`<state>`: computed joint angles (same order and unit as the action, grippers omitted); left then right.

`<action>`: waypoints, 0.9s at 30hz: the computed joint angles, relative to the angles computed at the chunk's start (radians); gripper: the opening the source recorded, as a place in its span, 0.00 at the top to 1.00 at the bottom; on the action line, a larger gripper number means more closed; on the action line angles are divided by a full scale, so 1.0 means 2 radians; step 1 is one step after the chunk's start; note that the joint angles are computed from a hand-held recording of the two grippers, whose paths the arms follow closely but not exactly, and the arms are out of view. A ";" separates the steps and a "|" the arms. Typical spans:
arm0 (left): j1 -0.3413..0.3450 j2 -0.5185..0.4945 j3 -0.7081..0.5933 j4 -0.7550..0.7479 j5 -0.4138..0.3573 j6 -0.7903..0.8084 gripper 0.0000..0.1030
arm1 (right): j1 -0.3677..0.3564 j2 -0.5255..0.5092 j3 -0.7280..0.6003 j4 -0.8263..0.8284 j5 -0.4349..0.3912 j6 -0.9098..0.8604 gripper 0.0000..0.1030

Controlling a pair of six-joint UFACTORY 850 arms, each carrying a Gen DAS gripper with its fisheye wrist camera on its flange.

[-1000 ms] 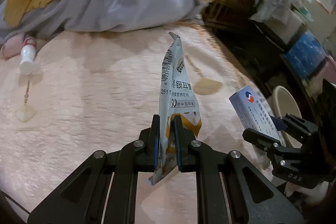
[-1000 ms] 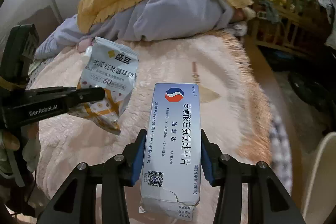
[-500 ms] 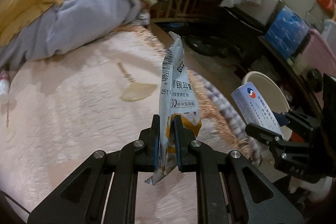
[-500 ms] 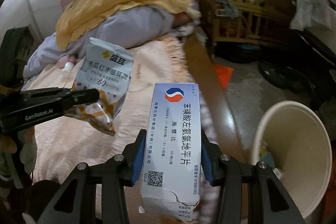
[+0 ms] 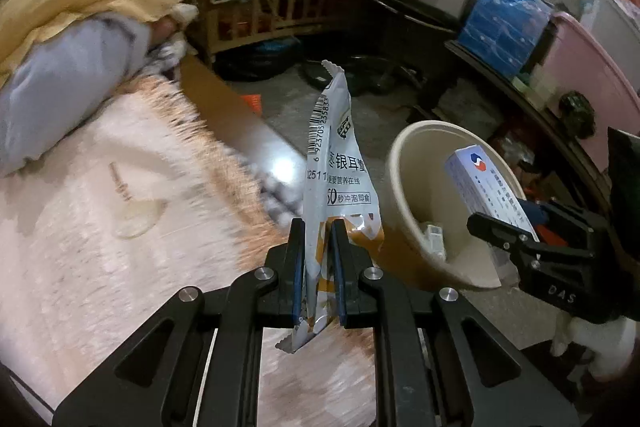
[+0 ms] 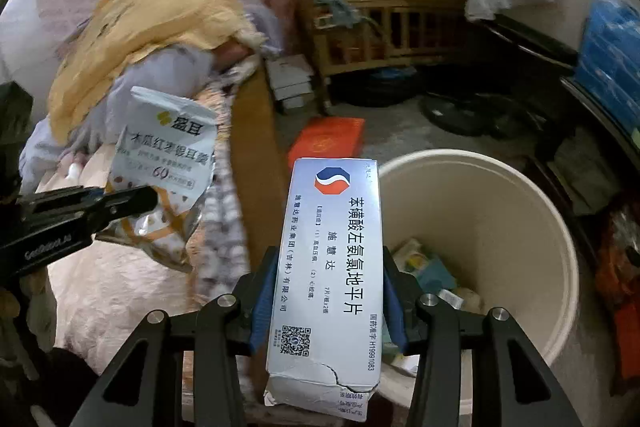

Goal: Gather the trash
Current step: 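Carry the snack packet and medicine box over the white bucket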

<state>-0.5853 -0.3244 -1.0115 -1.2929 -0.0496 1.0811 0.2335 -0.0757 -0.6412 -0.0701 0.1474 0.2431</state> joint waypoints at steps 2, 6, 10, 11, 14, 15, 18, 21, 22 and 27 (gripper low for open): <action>-0.007 -0.007 -0.009 0.037 -0.001 -0.037 0.90 | -0.014 0.003 0.006 0.003 0.001 -0.002 0.56; -0.020 -0.025 -0.031 0.168 -0.003 -0.170 0.90 | -0.035 0.007 0.013 -0.047 0.004 0.050 0.56; -0.028 -0.037 -0.046 0.254 -0.005 -0.256 0.90 | -0.049 0.011 0.020 -0.047 0.009 0.052 0.56; -0.030 -0.040 -0.049 0.274 -0.005 -0.276 0.90 | -0.050 0.009 0.019 -0.044 0.010 0.049 0.56; -0.035 -0.050 -0.060 0.328 -0.006 -0.332 0.90 | -0.058 0.009 0.024 -0.009 0.014 0.017 0.56; -0.037 -0.054 -0.065 0.353 -0.008 -0.358 0.90 | -0.062 0.008 0.025 -0.025 0.016 0.035 0.56; -0.041 -0.066 -0.078 0.354 -0.013 -0.364 0.90 | -0.073 0.005 0.029 -0.040 0.022 0.055 0.56; -0.045 -0.078 -0.090 0.325 -0.019 -0.337 0.90 | -0.083 0.002 0.032 -0.064 0.028 0.085 0.56; -0.046 -0.082 -0.095 0.330 -0.022 -0.343 0.90 | -0.086 0.001 0.032 -0.074 0.030 0.097 0.56; -0.052 -0.098 -0.113 0.304 -0.030 -0.321 0.90 | -0.095 -0.005 0.032 -0.093 0.037 0.119 0.56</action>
